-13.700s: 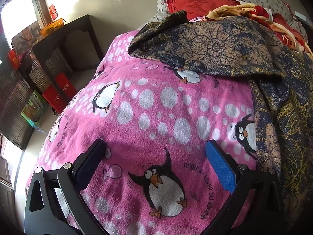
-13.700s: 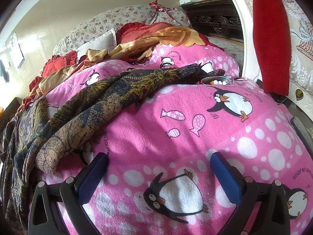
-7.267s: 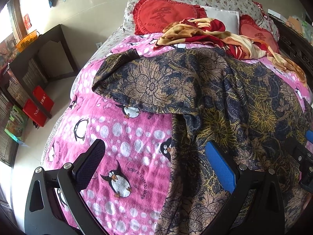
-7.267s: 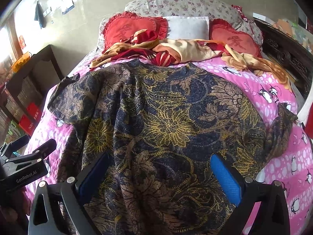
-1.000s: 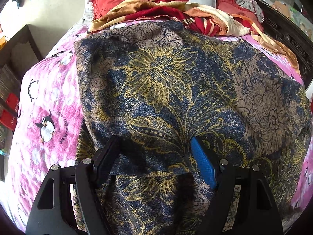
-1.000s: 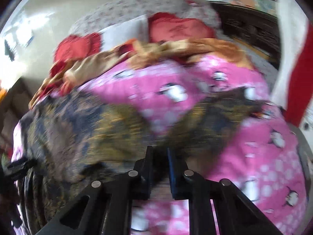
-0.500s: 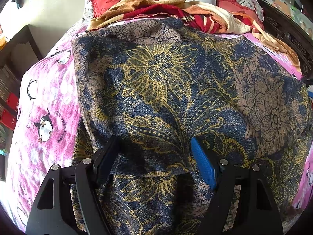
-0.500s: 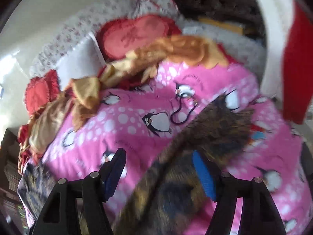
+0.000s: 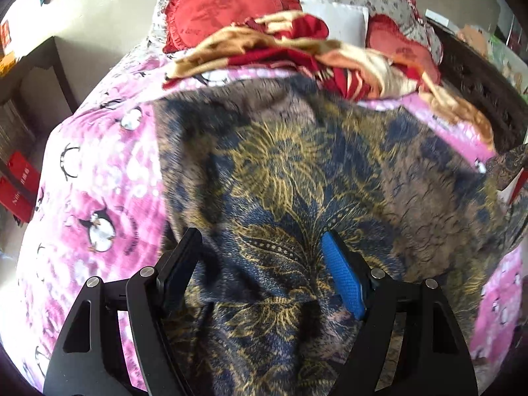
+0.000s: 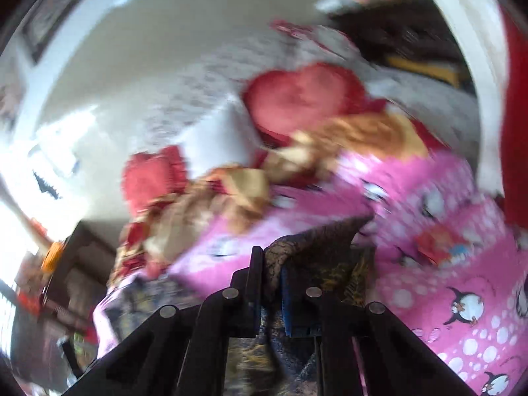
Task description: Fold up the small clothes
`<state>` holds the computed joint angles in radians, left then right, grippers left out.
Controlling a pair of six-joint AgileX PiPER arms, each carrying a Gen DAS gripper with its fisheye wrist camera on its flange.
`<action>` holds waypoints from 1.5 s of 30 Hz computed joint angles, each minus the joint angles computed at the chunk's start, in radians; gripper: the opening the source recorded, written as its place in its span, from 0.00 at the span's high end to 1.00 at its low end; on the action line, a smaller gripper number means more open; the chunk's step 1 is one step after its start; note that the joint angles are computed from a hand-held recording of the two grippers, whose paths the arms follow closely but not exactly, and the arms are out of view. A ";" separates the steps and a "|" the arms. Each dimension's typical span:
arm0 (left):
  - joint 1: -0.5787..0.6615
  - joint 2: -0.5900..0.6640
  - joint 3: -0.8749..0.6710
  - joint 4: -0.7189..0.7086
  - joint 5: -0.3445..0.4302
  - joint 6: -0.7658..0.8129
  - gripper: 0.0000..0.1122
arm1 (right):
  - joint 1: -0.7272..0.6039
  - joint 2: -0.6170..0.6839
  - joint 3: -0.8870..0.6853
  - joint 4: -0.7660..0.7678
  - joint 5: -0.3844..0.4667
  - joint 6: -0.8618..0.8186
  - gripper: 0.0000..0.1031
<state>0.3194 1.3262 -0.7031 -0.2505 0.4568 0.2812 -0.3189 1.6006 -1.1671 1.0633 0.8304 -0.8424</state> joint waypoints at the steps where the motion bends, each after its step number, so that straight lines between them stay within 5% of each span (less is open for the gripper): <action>1: 0.014 -0.017 -0.005 -0.010 0.019 0.019 0.32 | 0.020 -0.030 0.000 0.002 0.022 0.002 0.92; 6: 0.070 -0.117 -0.011 -0.020 0.078 0.071 0.32 | 0.172 -0.153 0.019 0.006 0.053 -0.015 0.92; 14: 0.324 -0.173 -0.043 -0.278 0.207 0.387 0.32 | 0.593 -0.214 0.053 0.027 0.149 -0.199 0.92; 16: 0.380 -0.160 -0.038 -0.334 0.240 0.461 0.32 | 0.702 -0.203 0.113 0.001 0.119 -0.248 0.92; 18: 0.409 -0.144 -0.023 -0.371 0.259 0.517 0.32 | 0.817 -0.191 0.205 -0.086 -0.010 -0.216 0.90; 19: 0.412 -0.134 -0.012 -0.383 0.263 0.539 0.32 | 0.875 -0.178 0.240 -0.177 -0.088 -0.144 0.82; 20: 0.407 -0.123 -0.001 -0.393 0.265 0.559 0.32 | 0.912 -0.150 0.275 -0.245 -0.147 -0.082 0.61; 22: 0.391 -0.105 0.023 -0.426 0.266 0.608 0.32 | 0.886 -0.123 0.350 -0.260 -0.175 -0.049 0.49; 27: 0.320 -0.058 0.059 -0.501 0.283 0.687 0.32 | 0.630 -0.282 0.538 -0.042 -0.073 -0.243 0.45; 29: 0.283 -0.058 0.069 -0.530 0.295 0.722 0.32 | 0.510 -0.350 0.584 -0.007 -0.016 -0.283 0.31; 33: 0.216 -0.075 0.057 -0.505 0.335 0.676 0.32 | 0.314 -0.408 0.621 0.009 0.092 -0.308 0.30; 38: 0.268 -0.086 0.012 -0.563 0.485 0.655 0.31 | 0.279 -0.472 0.632 -0.069 0.015 -0.261 0.30; 40: 0.254 -0.102 0.006 -0.538 0.467 0.621 0.24 | 0.252 -0.443 0.626 -0.080 0.005 -0.241 0.30; 45: 0.170 -0.062 0.060 -0.443 0.348 0.517 0.24 | 0.220 -0.306 0.619 -0.006 -0.019 -0.270 0.30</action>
<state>0.4896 1.2642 -0.6429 -0.6932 0.8044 0.7981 -0.0988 1.2945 -0.5478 1.0575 0.8111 -1.1125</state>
